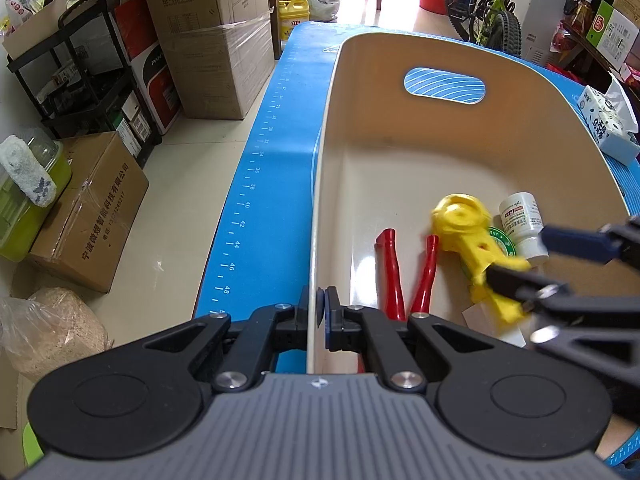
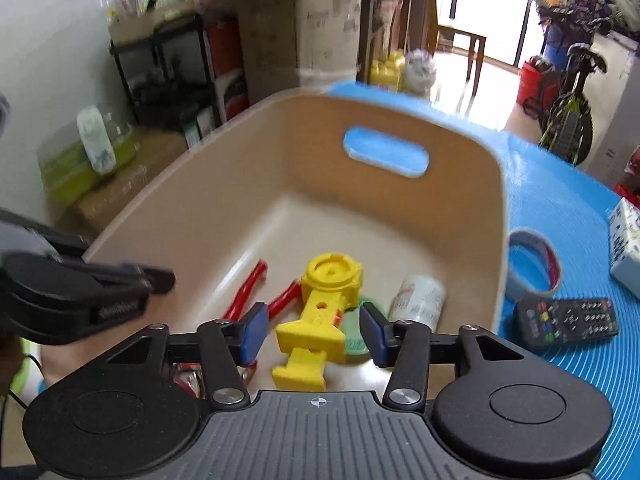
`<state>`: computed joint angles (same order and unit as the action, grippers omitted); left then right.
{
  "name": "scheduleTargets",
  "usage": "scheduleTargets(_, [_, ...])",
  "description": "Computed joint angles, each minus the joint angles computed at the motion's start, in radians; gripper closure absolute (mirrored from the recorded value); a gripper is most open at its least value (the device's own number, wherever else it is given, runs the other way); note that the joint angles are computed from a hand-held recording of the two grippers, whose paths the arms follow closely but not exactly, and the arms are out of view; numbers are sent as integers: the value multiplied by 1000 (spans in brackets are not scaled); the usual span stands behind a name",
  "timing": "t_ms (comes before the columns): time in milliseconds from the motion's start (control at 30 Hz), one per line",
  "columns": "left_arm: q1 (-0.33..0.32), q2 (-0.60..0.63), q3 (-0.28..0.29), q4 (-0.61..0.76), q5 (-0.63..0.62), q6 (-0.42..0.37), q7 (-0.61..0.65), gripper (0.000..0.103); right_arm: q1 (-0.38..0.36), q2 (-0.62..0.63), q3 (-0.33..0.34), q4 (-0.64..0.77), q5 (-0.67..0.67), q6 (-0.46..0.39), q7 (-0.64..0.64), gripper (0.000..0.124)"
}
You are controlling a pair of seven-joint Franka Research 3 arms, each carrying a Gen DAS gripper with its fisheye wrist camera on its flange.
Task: Organize rigid objects
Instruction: 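Lift the yellow toy into the basket and open the right gripper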
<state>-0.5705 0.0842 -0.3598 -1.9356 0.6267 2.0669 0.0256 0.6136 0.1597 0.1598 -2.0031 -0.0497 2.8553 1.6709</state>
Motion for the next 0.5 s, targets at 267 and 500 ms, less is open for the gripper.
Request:
scheduleTargets(267, [-2, 2, 1, 2, 0, -2, -1, 97, -52, -96, -49, -72, -70, 117, 157, 58])
scheduleTargets(500, [-2, 4, 1, 4, 1, -2, -2, 97, -116, -60, -98, -36, -293, 131, 349, 56])
